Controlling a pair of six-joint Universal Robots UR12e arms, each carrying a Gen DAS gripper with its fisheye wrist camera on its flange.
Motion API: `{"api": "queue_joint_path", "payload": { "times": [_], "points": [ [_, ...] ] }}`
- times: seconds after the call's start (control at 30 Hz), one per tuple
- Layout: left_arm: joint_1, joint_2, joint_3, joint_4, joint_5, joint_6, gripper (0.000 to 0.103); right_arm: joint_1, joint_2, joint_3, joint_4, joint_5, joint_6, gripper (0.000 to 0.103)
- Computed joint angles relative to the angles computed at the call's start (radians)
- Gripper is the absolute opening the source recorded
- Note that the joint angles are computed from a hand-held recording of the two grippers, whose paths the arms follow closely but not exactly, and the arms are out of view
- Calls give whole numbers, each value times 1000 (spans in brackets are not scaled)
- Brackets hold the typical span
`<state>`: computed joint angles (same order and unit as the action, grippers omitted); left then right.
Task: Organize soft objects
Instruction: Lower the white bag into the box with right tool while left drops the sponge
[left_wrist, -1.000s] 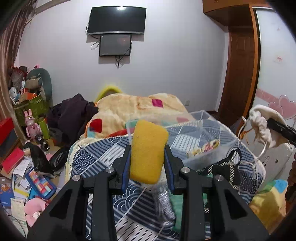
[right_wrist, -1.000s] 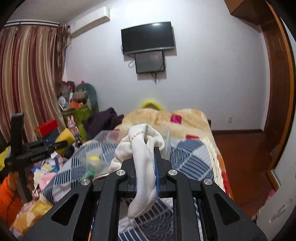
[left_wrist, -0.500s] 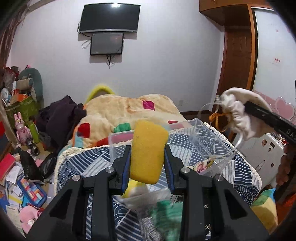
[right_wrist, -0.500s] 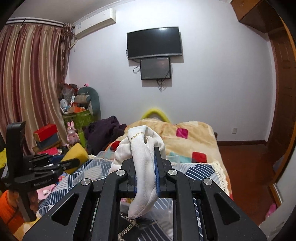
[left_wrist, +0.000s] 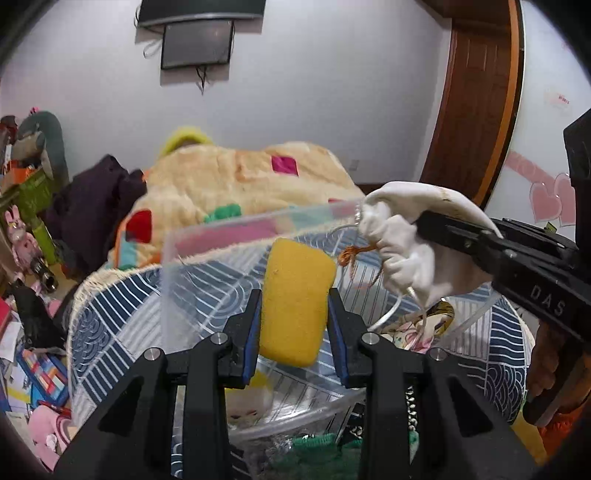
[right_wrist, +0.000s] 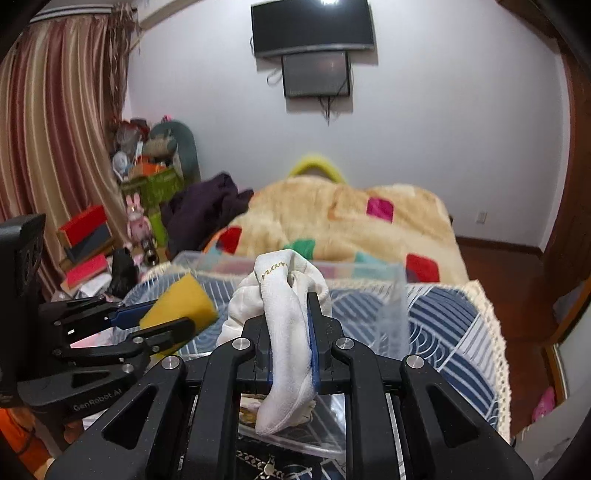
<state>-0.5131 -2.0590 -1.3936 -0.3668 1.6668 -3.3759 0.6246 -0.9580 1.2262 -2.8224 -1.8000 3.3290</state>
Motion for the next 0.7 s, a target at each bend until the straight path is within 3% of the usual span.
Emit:
{"api": "queue_joint_path", "payload": {
  "times": [0.13, 0.43, 0.5, 0.57, 0.67, 0.7],
  "points": [
    [9, -12, 18, -41, -52, -29, 33, -4, 7, -21, 82, 21, 6, 12],
    [6, -13, 28, -86, -42, -36, 40, -9, -2, -15, 141, 29, -22, 16],
    [5, -5, 18, -73, -44, -32, 46, -6, -10, -4, 132, 15, -32, 22],
    [4, 7, 2, -50, -42, -25, 52, -2, -14, 3, 115, -4, -39, 35],
    [0, 25, -18, -22, -28, -13, 55, 3, -24, 20, 72, -32, -45, 53],
    [-1, 32, -25, -11, -23, -12, 58, 5, -28, 26, 54, -41, -46, 55]
  ]
}}
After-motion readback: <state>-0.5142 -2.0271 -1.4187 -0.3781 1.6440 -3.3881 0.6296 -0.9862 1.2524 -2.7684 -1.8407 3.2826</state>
